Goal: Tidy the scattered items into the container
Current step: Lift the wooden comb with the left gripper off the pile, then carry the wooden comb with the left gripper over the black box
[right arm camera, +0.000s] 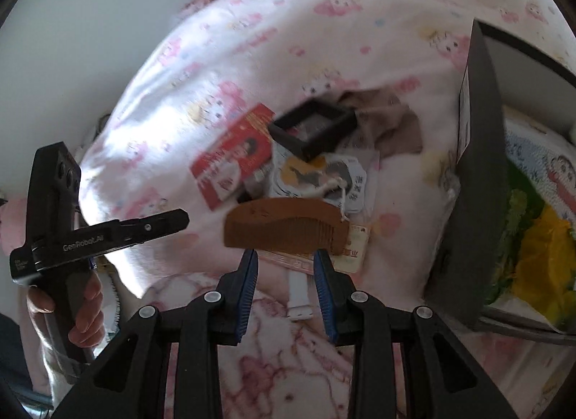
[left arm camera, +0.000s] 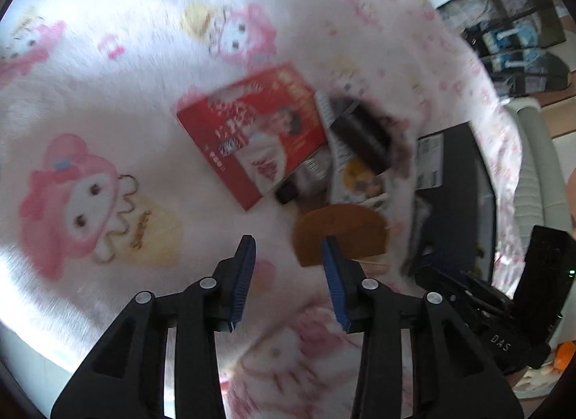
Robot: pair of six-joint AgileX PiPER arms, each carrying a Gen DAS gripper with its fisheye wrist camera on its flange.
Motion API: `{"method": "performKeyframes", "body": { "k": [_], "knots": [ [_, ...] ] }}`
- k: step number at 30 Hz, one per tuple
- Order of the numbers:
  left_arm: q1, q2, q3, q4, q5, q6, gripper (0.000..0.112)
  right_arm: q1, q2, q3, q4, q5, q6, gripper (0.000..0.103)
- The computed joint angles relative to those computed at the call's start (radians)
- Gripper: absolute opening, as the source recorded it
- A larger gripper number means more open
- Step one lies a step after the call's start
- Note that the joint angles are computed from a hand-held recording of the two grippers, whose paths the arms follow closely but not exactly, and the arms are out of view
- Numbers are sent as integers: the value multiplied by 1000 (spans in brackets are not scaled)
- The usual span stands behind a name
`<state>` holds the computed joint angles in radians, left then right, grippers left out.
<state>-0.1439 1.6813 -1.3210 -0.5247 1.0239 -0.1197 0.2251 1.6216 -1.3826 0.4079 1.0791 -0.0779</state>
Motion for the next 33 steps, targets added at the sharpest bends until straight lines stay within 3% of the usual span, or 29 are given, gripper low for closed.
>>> {"method": "performKeyframes", "body": {
  "k": [7, 10, 12, 21, 26, 33],
  "knots": [
    [0, 153, -96, -64, 44, 92, 46, 82, 92, -32, -196, -47, 134, 34],
    [-1, 191, -125, -85, 68, 107, 40, 62, 131, -37, -181, -40, 139, 38],
    [-1, 192, -116, -115, 65, 130, 29, 63, 142, -35, -171, -50, 114, 38],
    [41, 73, -26, -76, 5, 111, 28, -21, 142, -28, 100, -13, -97, 40],
    [55, 105, -14, -72, 8, 115, 30, -6, 169, -46, 17, -32, -29, 40],
    [5, 136, -72, -23, -11, 50, 34, -39, 200, -47, 126, -26, -108, 39]
  ]
}}
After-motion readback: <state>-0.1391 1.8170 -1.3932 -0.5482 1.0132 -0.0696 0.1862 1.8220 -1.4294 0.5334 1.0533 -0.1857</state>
